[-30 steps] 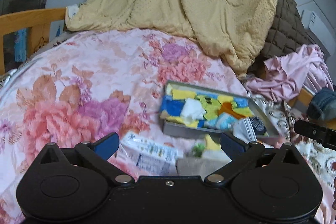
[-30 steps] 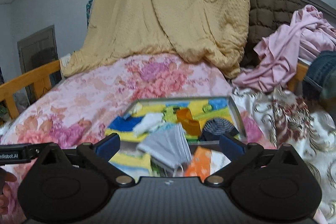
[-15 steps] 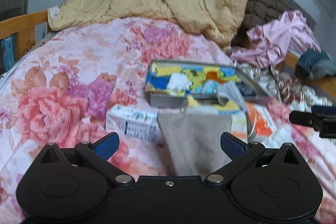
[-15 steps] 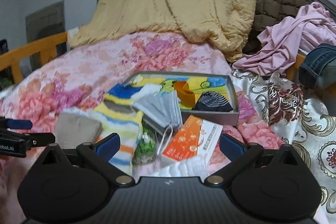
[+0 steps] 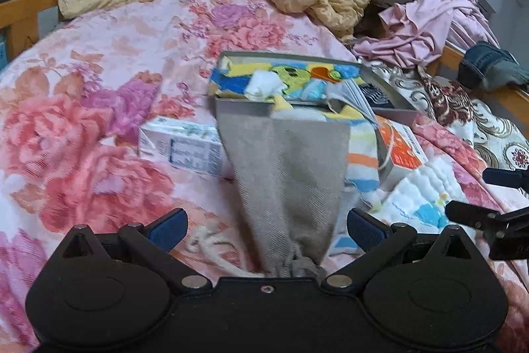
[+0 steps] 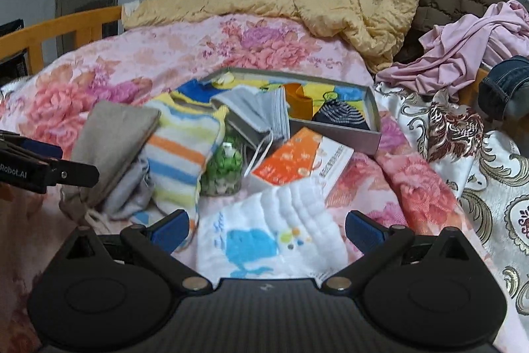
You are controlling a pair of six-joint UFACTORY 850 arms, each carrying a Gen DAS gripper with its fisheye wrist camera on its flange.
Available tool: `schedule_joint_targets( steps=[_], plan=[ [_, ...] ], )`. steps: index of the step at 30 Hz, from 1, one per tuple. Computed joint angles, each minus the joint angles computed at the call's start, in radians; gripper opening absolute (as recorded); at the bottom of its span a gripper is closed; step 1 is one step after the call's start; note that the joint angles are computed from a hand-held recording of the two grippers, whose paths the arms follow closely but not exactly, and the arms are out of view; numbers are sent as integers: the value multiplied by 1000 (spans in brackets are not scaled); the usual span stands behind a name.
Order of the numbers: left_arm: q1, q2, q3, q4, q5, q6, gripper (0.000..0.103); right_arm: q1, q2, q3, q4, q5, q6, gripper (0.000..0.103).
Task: Organize soft objects
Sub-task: 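Grasp the grey-brown pouch with the left gripper while the right grasps the whale-print cloth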
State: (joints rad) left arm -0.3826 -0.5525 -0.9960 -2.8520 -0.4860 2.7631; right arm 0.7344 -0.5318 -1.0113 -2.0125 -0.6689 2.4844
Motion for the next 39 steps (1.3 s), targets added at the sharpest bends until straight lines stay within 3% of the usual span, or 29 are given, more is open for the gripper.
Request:
schedule_joint_targets(
  steps=[10, 20, 25, 29, 32, 39],
  plan=[
    [-25, -27, -22, -54, 7, 89, 102, -22, -52, -45, 4, 35, -28, 102],
    [-21, -56, -49, 40, 3, -11, 99, -33, -74, -65, 23, 51, -41, 102],
    [-33, -54, -38, -75, -5, 54, 99, -40, -80, -71, 18, 64, -33, 102],
    [-15, -49, -31, 17, -26, -57, 98, -47, -88, -77, 2, 81, -12, 102],
    [-18, -45, -26, -28, -46, -22, 86, -50, -94, -84, 9, 89, -17, 99],
    [-22, -51, -41, 22, -49, -6, 52, -48, -96, -89, 23, 109, -35, 91]
  ],
)
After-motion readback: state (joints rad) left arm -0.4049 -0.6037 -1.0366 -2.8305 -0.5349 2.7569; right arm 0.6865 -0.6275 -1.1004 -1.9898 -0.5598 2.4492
